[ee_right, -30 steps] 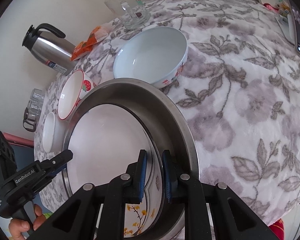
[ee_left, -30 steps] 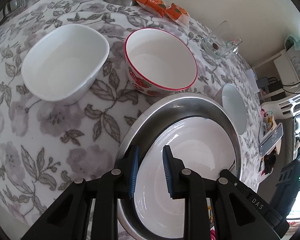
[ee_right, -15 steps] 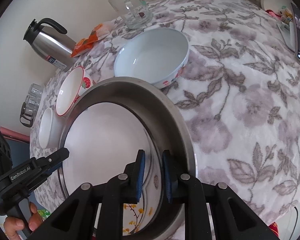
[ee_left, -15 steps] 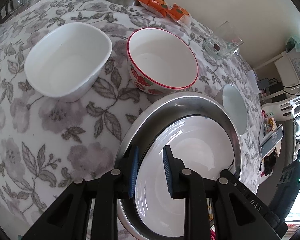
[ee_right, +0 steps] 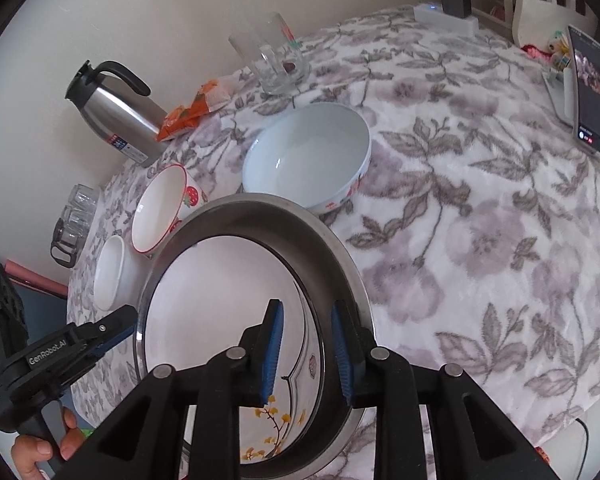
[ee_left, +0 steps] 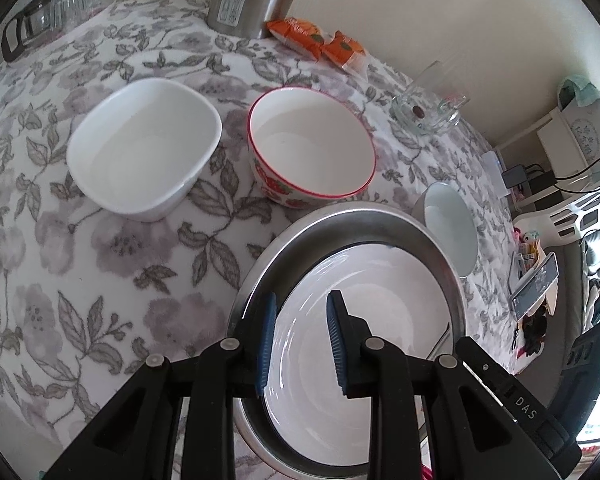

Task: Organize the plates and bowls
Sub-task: 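Lower the white plate flat into the steel basin with both grippers, then open both grippers and lift them off the plate rim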

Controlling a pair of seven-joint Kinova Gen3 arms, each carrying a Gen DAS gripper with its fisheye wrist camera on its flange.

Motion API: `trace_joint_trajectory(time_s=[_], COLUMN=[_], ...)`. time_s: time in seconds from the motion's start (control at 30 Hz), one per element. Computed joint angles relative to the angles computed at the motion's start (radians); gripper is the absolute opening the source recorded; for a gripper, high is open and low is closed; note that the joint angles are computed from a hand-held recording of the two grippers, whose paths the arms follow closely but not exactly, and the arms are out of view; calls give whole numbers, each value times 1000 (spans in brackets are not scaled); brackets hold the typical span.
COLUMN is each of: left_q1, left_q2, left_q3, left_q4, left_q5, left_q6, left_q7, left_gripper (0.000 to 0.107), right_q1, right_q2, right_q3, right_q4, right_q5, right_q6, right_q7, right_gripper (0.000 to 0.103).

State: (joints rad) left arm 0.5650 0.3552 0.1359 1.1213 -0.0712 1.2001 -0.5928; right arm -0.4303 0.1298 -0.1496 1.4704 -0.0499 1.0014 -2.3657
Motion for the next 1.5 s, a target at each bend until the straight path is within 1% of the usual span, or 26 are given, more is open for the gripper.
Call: trace_joint_trajectory(time_s=[0.07, 0.13, 0.2, 0.23, 0.27, 0.33, 0.37, 0.43, 0.53, 0.6, 0.63, 0.67, 0.7, 0.77, 0.9, 1.07, 1.1, 1.17, 1.37, 1.5], left_q1=[9, 19, 32, 37, 36, 30, 25, 15, 11, 16, 21, 24, 30, 40, 48, 69, 76, 96, 159, 180], left_q2=[-11, -19, -22, -22, -24, -24, -23, -18, -7, -8, -7, -5, -1, 0, -6, 3, 6, 12, 25, 38], left_q3=[-8, -20, -26, -29, -29, -29, -27, -23, -22, -24, -24, -25, -27, -31, -36, -35, -36, -40, -60, -63], left_q4=[9, 15, 14, 13, 16, 18, 21, 22, 16, 19, 15, 8, 4, 3, 15, -1, -5, -13, -40, -66], left_q5=[-15, -37, -73, -90, -97, -97, -95, -87, -86, -98, -106, -115, -126, -146, -175, -225, -238, -272, -389, -433], left_q6=[-6, 8, 30, 45, 53, 74, 79, 92, 116, 124, 131, 139, 146, 154, 153, 171, 175, 183, 224, 247], left_q7=[28, 79, 115, 133, 147, 175, 182, 191, 202, 212, 216, 220, 226, 238, 261, 261, 259, 259, 270, 262], left_gripper=[27, 31, 34, 34, 36, 44, 48, 53, 59, 65, 68, 75, 79, 80, 85, 87, 94, 101, 101, 101], right_q1=[-1, -7, -28, -43, -56, -84, -93, -110, -112, -111, -114, -117, -121, -125, -124, -131, -137, -144, -147, -153], right_q2=[-2, 0, 8, 12, 13, 15, 17, 22, 28, 30, 29, 27, 26, 23, 24, 25, 27, 29, 19, 12], right_q3=[-4, -11, -14, -16, -16, -17, -17, -17, -16, -15, -14, -14, -13, -13, -13, -14, -14, -13, -11, -11], right_q4=[5, 3, -13, -22, -29, -39, -44, -53, -57, -57, -55, -53, -50, -46, -43, -43, -46, -47, -32, -23], right_q5=[-3, -2, 32, 61, 88, 146, 167, 202, 202, 199, 205, 212, 220, 234, 238, 258, 270, 286, 314, 351], right_q6=[-15, -20, -11, -3, 2, 14, 21, 36, 42, 40, 37, 35, 31, 27, 26, 28, 35, 42, 22, 4], right_q7=[14, 36, 32, 24, 15, -3, -7, -16, -9, -3, -5, -9, -14, -22, -24, -30, -36, -42, -63, -85], right_gripper=[42, 44, 50, 57, 62, 64, 68, 73, 75, 79, 83, 86, 87, 93, 103, 103, 103, 103, 103, 103])
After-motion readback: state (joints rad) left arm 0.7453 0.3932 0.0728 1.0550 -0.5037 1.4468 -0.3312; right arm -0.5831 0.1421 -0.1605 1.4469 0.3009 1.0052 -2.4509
